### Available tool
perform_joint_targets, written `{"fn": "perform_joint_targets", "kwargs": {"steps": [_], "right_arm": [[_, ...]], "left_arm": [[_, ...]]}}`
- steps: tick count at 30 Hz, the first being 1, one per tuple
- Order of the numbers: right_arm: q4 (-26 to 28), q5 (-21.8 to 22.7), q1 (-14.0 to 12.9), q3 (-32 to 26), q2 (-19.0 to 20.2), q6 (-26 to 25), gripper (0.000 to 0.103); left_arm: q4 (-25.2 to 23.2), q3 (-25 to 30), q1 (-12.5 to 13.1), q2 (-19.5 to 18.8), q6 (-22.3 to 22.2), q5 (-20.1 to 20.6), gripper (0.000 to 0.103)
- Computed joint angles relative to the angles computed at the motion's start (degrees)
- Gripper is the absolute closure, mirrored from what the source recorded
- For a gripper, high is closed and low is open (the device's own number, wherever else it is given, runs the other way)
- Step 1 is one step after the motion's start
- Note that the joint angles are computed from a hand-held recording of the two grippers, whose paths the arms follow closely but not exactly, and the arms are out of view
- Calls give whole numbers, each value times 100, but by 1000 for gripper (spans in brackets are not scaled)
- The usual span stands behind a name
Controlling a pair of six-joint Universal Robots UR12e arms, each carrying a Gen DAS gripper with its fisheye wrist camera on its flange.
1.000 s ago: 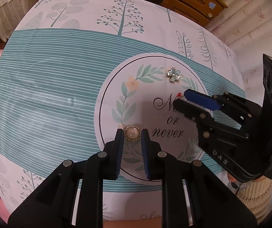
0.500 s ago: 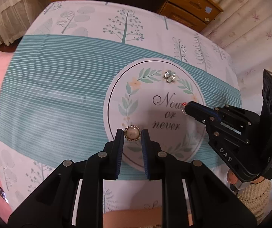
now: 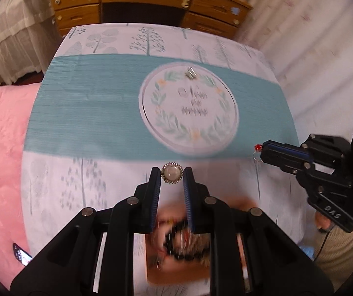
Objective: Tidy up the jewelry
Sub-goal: 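Carry pearl brooch and ring into the pink tray and open both tools, then move right tool to the flower brooch on the plate and grasp it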
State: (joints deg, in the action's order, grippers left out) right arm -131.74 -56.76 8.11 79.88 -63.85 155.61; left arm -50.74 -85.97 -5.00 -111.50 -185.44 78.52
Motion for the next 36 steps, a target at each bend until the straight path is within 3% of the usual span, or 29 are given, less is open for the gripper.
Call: {"fn": "perform_joint_targets", "kwargs": {"steps": [6,11,20,36], "right_arm": [[164,-204,160,885,-733,-666,101],[470,-533,260,1285,-1059,-921,101],[1272,-1162,410,1306,-1088,-1074,100],[1125,-1073,376,997,-895,-509,93]], "left_arm": [[-56,-669,-123,455,534,-24,87],[-133,-1010,-235,668,833,-161,87],[-341,-1181,-403,747,1144,-52,87],[-838,-1030,-171,649,724,-164,86]]}}
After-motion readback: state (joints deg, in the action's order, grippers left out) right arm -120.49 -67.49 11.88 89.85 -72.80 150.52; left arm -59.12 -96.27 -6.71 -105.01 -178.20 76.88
